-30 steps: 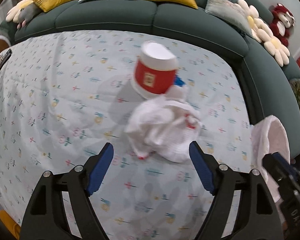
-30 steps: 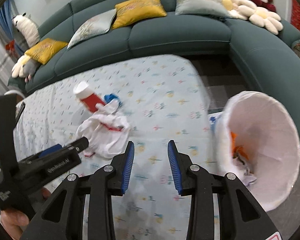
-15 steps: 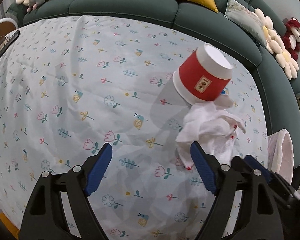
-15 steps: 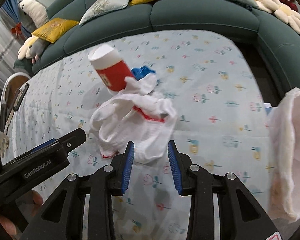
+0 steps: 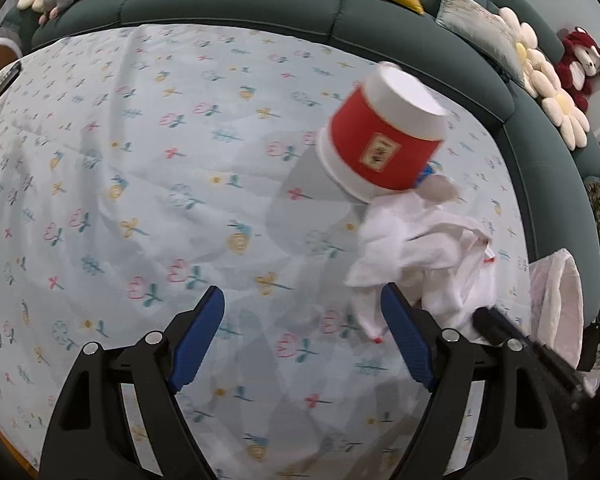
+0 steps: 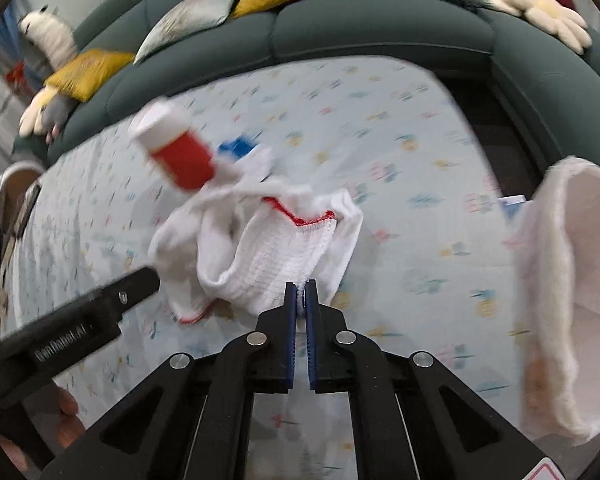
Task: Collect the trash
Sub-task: 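Grasp a white tissue with left gripper while right gripper grasps another white tissue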
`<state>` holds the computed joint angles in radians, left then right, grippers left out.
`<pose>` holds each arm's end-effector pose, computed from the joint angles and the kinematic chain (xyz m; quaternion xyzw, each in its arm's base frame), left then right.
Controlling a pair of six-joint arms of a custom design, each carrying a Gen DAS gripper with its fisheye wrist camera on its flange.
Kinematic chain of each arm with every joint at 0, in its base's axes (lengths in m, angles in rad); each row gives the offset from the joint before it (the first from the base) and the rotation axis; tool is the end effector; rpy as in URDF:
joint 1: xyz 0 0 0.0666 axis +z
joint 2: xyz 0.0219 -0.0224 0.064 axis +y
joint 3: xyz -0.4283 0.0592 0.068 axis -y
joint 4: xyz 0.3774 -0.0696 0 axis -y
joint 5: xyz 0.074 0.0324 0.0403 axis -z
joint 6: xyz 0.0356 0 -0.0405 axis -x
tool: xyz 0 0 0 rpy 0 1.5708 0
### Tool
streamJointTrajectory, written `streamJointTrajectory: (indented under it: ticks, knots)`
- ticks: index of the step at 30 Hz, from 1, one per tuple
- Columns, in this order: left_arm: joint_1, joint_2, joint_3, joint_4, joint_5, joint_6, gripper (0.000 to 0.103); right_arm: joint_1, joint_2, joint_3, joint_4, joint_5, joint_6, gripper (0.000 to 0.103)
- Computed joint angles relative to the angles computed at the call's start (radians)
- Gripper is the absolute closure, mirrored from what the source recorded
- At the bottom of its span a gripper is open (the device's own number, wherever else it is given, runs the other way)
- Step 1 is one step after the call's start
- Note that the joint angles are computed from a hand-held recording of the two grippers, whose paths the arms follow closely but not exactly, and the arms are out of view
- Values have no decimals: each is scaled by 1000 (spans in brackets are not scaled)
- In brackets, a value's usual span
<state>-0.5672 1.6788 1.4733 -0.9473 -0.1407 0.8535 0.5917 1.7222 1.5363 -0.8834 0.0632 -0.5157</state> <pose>0.4657 -0.2912 0.3721 -0.1536 0.9638 -0.0828 0.2017 0.4805 0.3197 0.3779 -0.0290 0.9678 0.1044 0.2270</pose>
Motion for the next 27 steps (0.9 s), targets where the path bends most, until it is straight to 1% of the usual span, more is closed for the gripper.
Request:
streamJointTrajectory:
  ticks: [3,7,10,11,12,14,15,16,17,19,23,27]
  knots:
    - [-15,16,24,5,8,-6,26,-29,-25,-12,11,22,-12,99]
    - [-28,58,72,0,3,-17,26,-69,-39,-18,14,18,-19,99]
    - [-30,103,125,-22,-4,-32,28,-81,-40,-18,11,14,-14,99]
    - [-31,112,136,-26,-5,-38,35,-84,-40,-20,11,11,-11,99]
    - [-31,124,151,-35,-4,-46,39,-87,-39,-20,10,8,-10,99]
    - [-31,144,175,-41,11,-62,53,-88,-35,-19,7,2,-5,99]
    - [-33,152,184,-44,10,-67,56,-89,-36,-23,7,0,-1,99]
    - [-33,154,187,-43,12,-70,65,-88,-37,-26,8,1,-1,99]
    - [-33,159,193,-42,19,-75,76,-89,-39,-30,10,-1,0,99]
    - [-39,162,198,-36,23,-84,91,-87,-42,-33,16,-6,-3,99]
    - [-60,159,216,-30,1,-109,95,-88,-59,-34,24,-5,5,99]
    - [-78,141,227,-26,-14,-115,97,-91,-86,-25,27,6,10,99]
